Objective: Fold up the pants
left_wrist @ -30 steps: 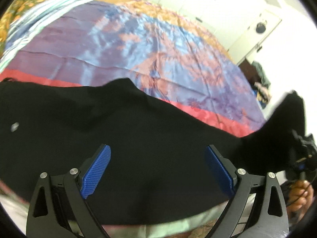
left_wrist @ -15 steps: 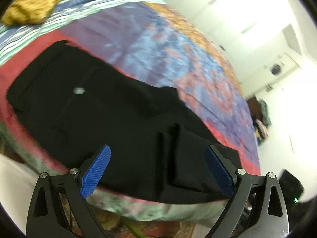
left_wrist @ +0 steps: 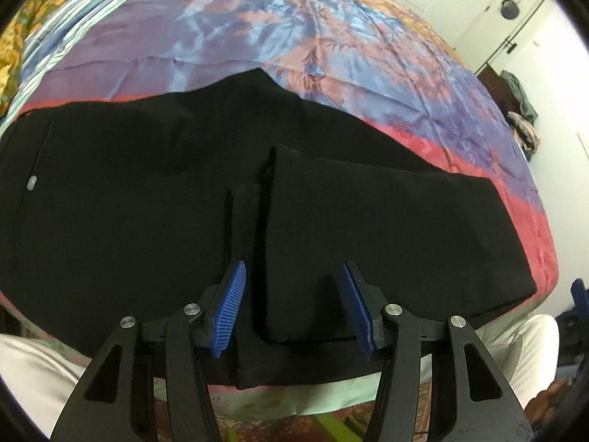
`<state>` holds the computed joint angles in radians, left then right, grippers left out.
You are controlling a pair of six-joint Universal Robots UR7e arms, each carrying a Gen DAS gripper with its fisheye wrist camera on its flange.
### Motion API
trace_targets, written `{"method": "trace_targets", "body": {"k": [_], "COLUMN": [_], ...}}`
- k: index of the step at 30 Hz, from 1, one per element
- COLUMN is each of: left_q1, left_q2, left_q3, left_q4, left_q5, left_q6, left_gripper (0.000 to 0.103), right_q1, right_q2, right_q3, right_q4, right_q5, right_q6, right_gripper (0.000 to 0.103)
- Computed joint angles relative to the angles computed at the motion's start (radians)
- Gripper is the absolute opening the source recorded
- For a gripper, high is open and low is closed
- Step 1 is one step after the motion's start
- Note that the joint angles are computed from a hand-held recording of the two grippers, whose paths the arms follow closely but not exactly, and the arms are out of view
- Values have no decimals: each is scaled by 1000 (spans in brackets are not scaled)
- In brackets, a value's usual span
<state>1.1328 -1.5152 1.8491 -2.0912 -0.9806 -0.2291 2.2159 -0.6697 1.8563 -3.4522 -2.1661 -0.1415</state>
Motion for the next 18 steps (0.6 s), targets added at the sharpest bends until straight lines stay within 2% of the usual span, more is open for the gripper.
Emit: {"method": "trace_targets", "body": {"k": [2, 6, 9, 11, 14, 17, 18], "left_q1": [4, -23, -50, -34, -2, -2, 1], "left_q2": [15, -14, -66, -66, -54, -51, -49], "left_q3": [-7, -2, 22, 22, 36, 59, 56], "left_q4": [0, -15, -25, 1, 13, -22, -26], "left_q5": [-4, -40, 5, 24, 5, 19, 15], "left_q6": [-2, 25, 71, 72, 54, 61, 61], "left_gripper": [6, 1, 2, 2, 2, 2, 2], "right_q1": [-12, -23, -24, -37, -82, -111, -128], "right_q2": [8, -10, -39, -61, -87, -43, -36], "right_q3": [-4, 9, 11, 8, -16, -49, -55], "right_q4": [-7, -28, -71, -58, 49, 100, 171], "right_q5": [6, 2, -44, -51, -20, -19, 7], "right_q6": [-12, 1, -30, -34, -3, -68, -58], "right_gripper": [103, 103, 103, 103, 103, 103, 103]}}
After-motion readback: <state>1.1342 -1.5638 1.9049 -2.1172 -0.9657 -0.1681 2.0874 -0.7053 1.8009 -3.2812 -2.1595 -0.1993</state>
